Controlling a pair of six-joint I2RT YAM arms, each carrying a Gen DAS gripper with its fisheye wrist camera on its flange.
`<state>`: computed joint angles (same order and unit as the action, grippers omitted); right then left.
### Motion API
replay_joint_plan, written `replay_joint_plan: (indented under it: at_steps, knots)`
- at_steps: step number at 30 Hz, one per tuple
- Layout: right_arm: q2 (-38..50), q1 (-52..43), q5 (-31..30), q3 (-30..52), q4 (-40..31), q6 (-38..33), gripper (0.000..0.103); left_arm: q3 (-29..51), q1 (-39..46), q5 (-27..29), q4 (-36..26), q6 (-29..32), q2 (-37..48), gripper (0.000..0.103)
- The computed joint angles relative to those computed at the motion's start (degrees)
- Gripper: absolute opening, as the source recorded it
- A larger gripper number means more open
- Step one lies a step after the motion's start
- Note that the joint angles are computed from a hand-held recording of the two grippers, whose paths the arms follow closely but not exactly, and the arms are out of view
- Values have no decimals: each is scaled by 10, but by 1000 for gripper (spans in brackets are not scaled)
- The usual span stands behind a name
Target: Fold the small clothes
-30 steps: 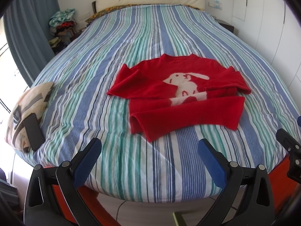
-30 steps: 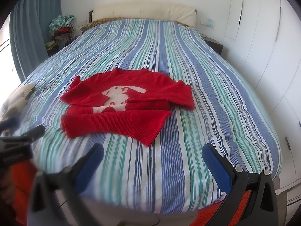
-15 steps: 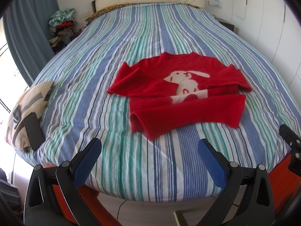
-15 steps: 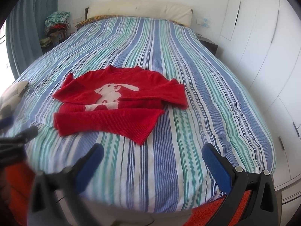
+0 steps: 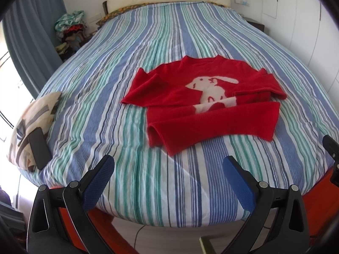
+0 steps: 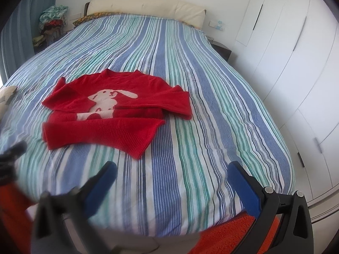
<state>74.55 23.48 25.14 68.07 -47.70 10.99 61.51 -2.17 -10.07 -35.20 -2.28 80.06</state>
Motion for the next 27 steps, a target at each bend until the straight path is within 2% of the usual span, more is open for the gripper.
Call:
replay_joint_plan:
  at_steps: [27]
  knots:
    - [3, -1, 5, -1, 2, 0, 103, -10, 4, 5, 7, 0, 2, 102]
